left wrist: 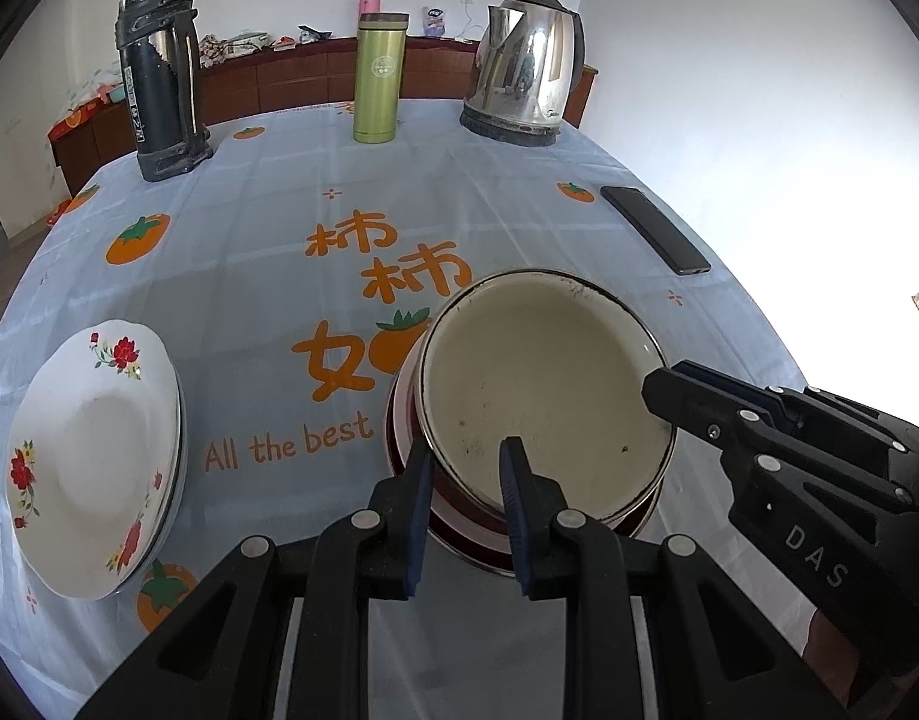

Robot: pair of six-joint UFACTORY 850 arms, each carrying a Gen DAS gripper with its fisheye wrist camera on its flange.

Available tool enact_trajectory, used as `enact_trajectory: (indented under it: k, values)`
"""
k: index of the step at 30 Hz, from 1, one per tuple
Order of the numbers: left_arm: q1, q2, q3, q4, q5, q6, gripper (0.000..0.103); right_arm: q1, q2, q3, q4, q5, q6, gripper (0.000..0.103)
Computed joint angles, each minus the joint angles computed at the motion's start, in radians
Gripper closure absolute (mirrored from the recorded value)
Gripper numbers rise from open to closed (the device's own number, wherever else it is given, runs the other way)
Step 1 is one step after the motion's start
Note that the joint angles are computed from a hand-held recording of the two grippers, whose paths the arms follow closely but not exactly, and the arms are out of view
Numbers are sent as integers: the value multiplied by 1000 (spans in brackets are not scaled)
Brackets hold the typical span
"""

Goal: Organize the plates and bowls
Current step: 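Lower the enamel basin with both grippers onto the pink bowl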

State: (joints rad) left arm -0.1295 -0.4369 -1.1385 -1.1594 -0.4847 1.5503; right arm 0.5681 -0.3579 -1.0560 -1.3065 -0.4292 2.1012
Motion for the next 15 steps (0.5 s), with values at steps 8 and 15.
enact_trajectory:
  k: [8,15]
  values:
    - [-4,-11,-10,17,1,-18,78,-1,-2,3,-9,5,12,90]
    - [-8,-15,-13,19,10,-21,78,-1,-2,9,-24,7,29,90]
